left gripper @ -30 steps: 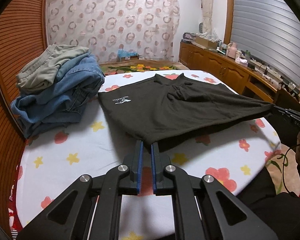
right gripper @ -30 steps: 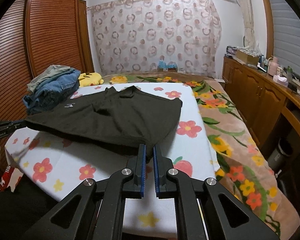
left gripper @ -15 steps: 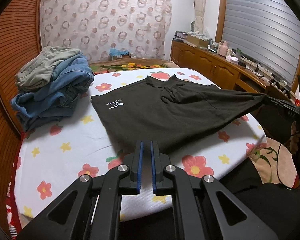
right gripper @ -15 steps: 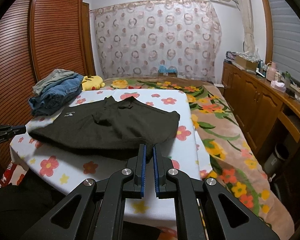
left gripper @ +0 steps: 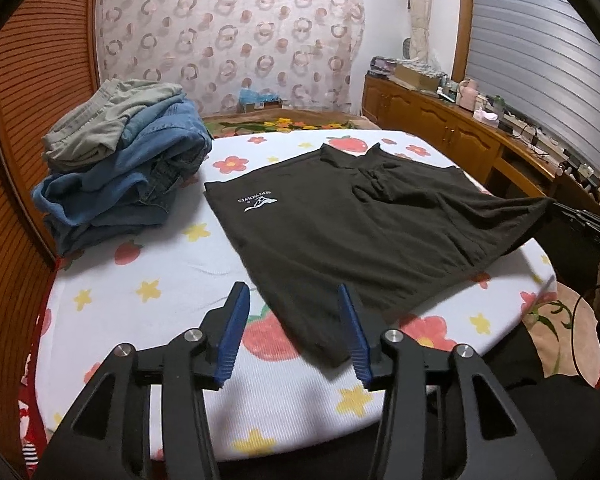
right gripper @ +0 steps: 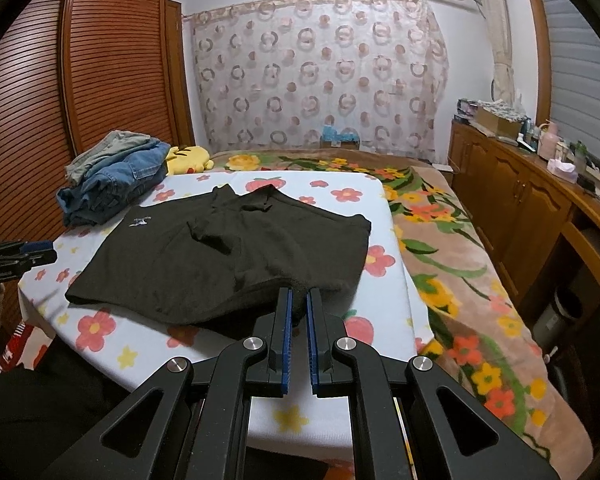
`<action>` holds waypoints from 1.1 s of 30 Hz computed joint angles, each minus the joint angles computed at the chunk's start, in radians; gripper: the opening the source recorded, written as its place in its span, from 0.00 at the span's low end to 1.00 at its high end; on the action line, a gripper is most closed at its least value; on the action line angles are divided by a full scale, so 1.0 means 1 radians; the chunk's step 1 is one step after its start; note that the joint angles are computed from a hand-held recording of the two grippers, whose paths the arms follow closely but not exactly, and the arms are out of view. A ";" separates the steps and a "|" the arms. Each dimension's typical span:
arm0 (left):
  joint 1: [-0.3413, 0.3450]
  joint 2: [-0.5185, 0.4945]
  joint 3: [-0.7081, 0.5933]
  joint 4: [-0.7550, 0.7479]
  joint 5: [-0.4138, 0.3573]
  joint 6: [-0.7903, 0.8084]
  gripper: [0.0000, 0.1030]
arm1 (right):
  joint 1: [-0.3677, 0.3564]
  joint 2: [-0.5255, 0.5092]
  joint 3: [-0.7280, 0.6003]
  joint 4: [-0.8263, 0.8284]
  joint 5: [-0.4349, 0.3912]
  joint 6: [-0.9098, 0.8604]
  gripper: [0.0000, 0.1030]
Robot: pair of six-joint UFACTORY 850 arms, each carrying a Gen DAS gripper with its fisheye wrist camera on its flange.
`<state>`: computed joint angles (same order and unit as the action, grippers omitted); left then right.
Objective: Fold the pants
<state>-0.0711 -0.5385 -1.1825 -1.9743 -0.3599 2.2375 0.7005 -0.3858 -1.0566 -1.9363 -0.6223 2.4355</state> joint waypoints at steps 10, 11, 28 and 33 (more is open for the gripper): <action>-0.007 -0.068 -0.065 0.032 -0.003 -0.050 0.77 | -0.018 -0.049 -0.067 -0.080 0.047 0.022 0.06; -0.008 -0.070 -0.067 0.016 0.001 -0.037 0.77 | -0.020 -0.057 -0.077 -0.090 0.054 0.022 0.06; 0.008 -0.070 -0.060 -0.072 0.008 0.025 0.77 | -0.062 -0.214 -0.307 -0.422 0.261 0.162 0.07; 0.008 -0.072 -0.065 -0.069 0.006 0.017 0.77 | -0.083 -0.222 -0.315 -0.657 0.321 0.365 0.07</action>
